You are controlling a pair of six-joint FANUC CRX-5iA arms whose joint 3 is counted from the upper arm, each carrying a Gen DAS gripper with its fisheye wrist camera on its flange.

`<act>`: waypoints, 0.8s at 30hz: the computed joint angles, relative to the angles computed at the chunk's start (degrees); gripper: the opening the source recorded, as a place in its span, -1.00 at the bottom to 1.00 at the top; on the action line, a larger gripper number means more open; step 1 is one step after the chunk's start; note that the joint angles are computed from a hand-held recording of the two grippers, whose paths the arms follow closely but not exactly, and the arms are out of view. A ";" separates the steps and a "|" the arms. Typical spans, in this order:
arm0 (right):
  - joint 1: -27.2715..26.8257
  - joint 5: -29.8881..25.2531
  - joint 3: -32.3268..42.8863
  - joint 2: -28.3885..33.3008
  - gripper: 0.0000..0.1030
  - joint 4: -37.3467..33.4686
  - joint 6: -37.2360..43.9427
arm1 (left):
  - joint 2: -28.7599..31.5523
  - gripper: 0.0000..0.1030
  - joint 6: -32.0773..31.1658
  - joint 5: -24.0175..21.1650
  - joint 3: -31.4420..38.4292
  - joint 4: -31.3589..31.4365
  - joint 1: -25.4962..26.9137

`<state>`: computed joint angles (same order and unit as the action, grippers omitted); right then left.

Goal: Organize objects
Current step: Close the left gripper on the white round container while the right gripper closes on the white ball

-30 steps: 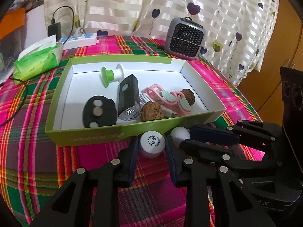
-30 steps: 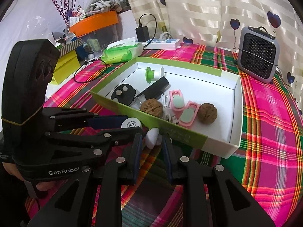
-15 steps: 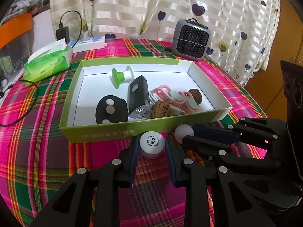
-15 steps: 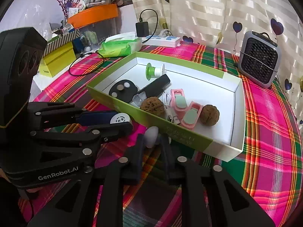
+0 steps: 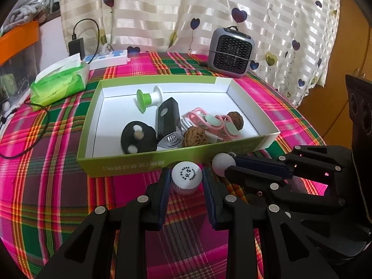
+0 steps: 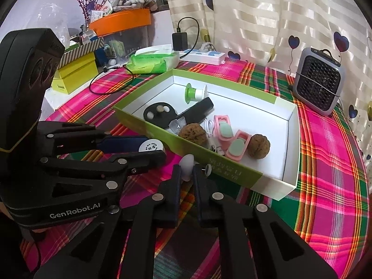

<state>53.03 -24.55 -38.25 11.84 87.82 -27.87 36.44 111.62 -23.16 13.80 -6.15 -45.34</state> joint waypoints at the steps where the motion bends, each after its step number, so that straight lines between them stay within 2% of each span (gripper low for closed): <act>1: -0.14 0.12 -0.16 -0.13 -0.80 0.69 -0.50 | -0.15 -0.50 0.04 0.21 -0.15 -0.11 -0.06; 10: -0.96 -0.08 -1.08 -1.05 -0.80 6.77 -4.99 | -1.30 -0.50 -0.19 2.05 -1.51 -0.45 -0.33; 24: -2.21 -0.74 -2.04 -1.95 -0.80 13.45 -10.70 | -2.26 -0.50 2.80 3.39 -2.03 -3.40 -0.56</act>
